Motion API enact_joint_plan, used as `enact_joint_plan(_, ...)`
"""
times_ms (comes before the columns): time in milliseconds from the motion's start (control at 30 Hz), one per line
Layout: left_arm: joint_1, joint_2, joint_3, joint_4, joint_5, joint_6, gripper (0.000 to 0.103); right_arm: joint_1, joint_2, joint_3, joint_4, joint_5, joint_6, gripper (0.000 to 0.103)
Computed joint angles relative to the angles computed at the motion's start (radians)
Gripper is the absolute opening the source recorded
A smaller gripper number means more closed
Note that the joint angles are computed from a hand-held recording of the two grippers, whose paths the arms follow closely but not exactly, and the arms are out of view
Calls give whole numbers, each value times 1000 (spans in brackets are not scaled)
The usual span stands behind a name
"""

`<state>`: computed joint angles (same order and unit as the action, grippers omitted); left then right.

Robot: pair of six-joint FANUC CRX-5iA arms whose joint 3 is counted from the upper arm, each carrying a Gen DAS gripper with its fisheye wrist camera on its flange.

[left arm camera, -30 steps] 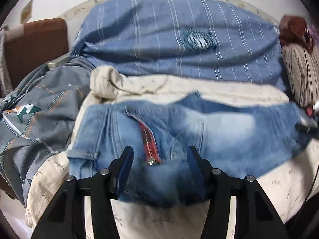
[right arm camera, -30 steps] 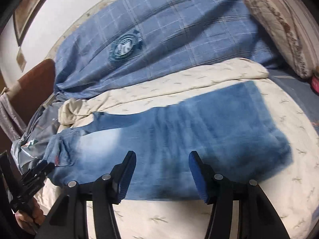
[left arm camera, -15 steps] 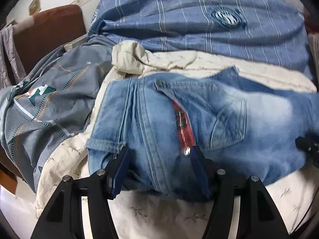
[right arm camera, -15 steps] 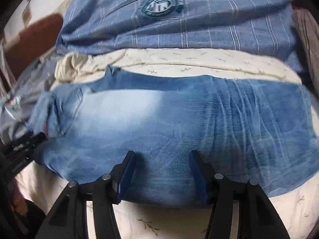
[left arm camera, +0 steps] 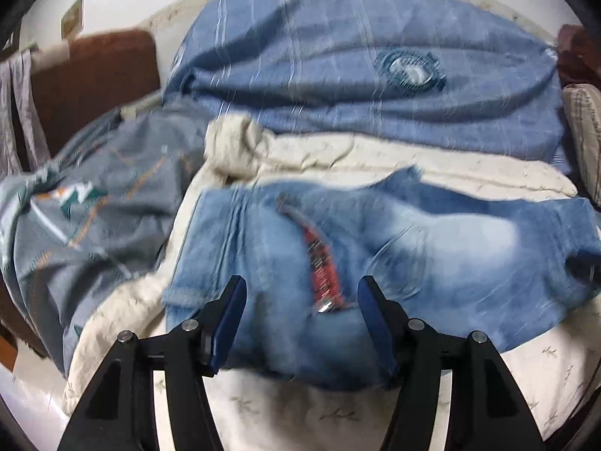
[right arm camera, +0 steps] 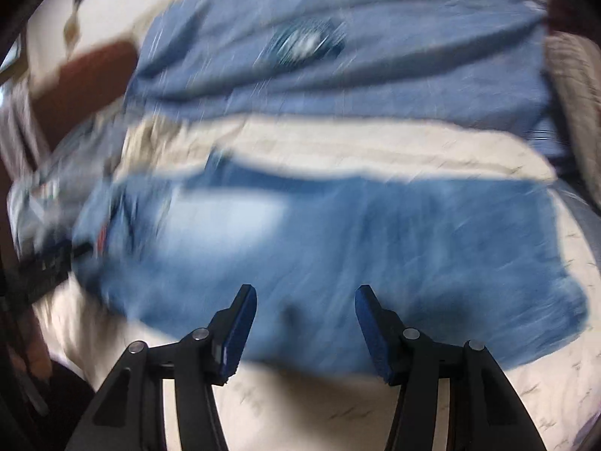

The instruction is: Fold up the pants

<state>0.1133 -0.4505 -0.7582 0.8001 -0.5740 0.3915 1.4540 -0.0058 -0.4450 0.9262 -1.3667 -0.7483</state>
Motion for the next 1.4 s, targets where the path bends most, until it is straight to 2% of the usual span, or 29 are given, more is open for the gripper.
enact_joint_plan(100,-42,-3,-17,66,11,-48,64,-15,-64,-53,-15,-68,-82,58)
enact_joint_plan(167,-67,12,-10,68,-1,-47,64,-40,-117,-103,-16,-62,-149,58)
enact_joint_plan(367,-104,71,45,-46,-43,45,64,-134,-193,-168,-93,23,-180,58)
enact_joint_plan(433,-101,95,75,-130,-75,100,64,-180,-188,-154,-159,63,-153,58)
enact_joint_plan(467,-104,100,85,-178,-78,121,64,-190,-178,-139,-174,61,-143,58)
enact_joint_plan(533,-119,85,70,-202,-39,72,64,-184,-146,-97,-171,20,-99,58)
enact_joint_plan(633,-116,75,52,-185,-34,11,64,-198,-101,-63,-44,58,13,58)
enact_joint_plan(700,-92,81,55,-141,-79,-19,64,-235,-50,-7,13,128,150,58)
enact_joint_plan(767,-68,92,63,-98,-126,-32,64,-275,4,59,16,203,304,58)
enact_joint_plan(833,-53,95,64,-59,-154,-47,64,-302,59,124,-8,236,433,58)
enact_joint_plan(900,-55,93,61,-54,-145,-49,64,-334,110,191,-51,284,564,58)
enact_joint_plan(1067,-104,83,62,-157,-78,-31,64,-381,221,346,-153,317,830,52)
enact_joint_plan(1233,-83,109,89,-138,-133,-21,65,-415,278,426,-233,344,998,49)
enact_joint_plan(1400,-86,107,89,-147,-132,-19,65,-438,317,494,-321,341,1129,49)
